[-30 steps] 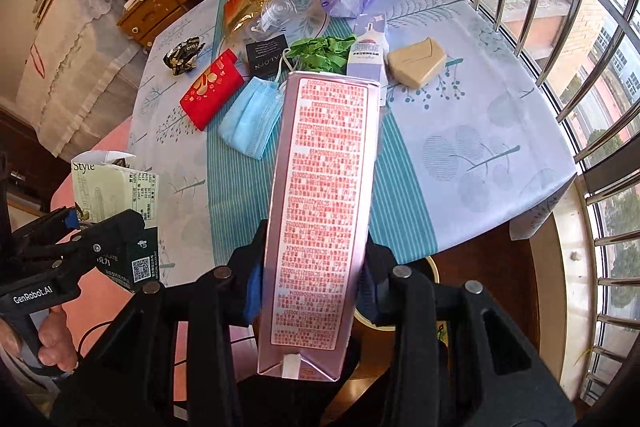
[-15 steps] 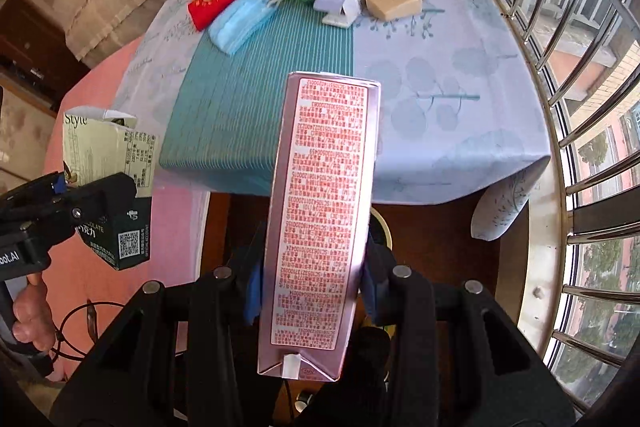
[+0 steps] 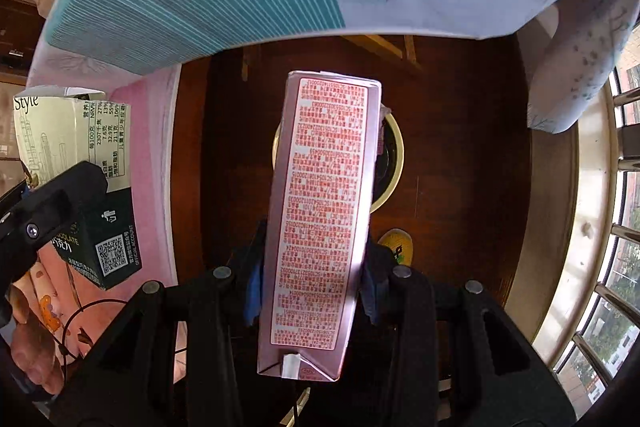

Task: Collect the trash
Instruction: 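Carry both held items down over the trash bin, then open both grippers to drop the wrapper and pink box into the bin, then raise both grippers back toward the table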

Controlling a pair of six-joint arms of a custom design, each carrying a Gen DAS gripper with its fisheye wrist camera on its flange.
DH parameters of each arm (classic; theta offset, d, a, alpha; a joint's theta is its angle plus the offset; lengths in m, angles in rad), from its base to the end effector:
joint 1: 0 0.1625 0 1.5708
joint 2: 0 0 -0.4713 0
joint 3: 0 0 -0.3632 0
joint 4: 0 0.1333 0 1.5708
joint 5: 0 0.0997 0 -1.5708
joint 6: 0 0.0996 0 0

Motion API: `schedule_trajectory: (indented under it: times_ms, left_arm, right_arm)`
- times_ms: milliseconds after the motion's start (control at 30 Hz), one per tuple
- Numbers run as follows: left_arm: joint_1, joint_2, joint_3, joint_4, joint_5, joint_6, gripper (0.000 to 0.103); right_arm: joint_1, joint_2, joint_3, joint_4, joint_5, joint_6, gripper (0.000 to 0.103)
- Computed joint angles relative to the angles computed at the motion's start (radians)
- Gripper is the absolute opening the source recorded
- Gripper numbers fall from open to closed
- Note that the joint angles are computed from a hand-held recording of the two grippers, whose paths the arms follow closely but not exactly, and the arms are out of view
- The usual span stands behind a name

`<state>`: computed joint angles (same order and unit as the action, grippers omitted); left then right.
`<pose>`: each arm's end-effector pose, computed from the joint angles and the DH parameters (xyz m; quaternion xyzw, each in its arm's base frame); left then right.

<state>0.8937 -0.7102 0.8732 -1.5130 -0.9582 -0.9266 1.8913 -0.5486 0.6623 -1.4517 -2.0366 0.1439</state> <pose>-0.3497 -0.7392 0.3095 -0.0850 0.9444 -0.1423 0.2839 0.3485 -0.7688 0.2575 0.1119 -0.9603 -0.0572 0.2491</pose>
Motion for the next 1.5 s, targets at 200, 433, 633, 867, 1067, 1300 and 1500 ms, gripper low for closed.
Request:
schedule_trajectory:
  times_ms: [200,433,633,867,1067,1300,1500]
  left_arm:
    - [0.091,-0.028,0.225,-0.241,-0.071,0.031,0.077]
    - [0.173,-0.028,0.389,-0.457,-0.109,0.132,0.083]
    - [0.221,-0.001,0.387,-0.466,-0.136,0.2,0.089]
    - [0.235,-0.017,0.421,-0.554,-0.091,0.233,0.1]
    - [0.228,-0.02,0.391,-0.541,-0.089,0.222,0.1]
    - [0.179,-0.041,0.33,-0.447,-0.087,0.155,0.1]
    - [0.111,-0.066,0.226,-0.306,-0.076,0.123,0.1]
  right_arm:
    - [-0.064,-0.022,0.233,-0.225,-0.023,-0.033,0.036]
    - [-0.13,-0.016,0.389,-0.467,-0.054,-0.085,0.038]
    - [-0.179,-0.017,0.448,-0.604,-0.025,-0.069,0.066]
    - [-0.172,0.033,0.41,-0.646,-0.059,-0.048,0.076]
    - [-0.157,0.048,0.361,-0.609,-0.078,-0.019,0.076]
    - [-0.122,0.005,0.33,-0.526,-0.078,0.048,0.076]
    - [-0.058,-0.041,0.275,-0.413,-0.062,0.072,0.076]
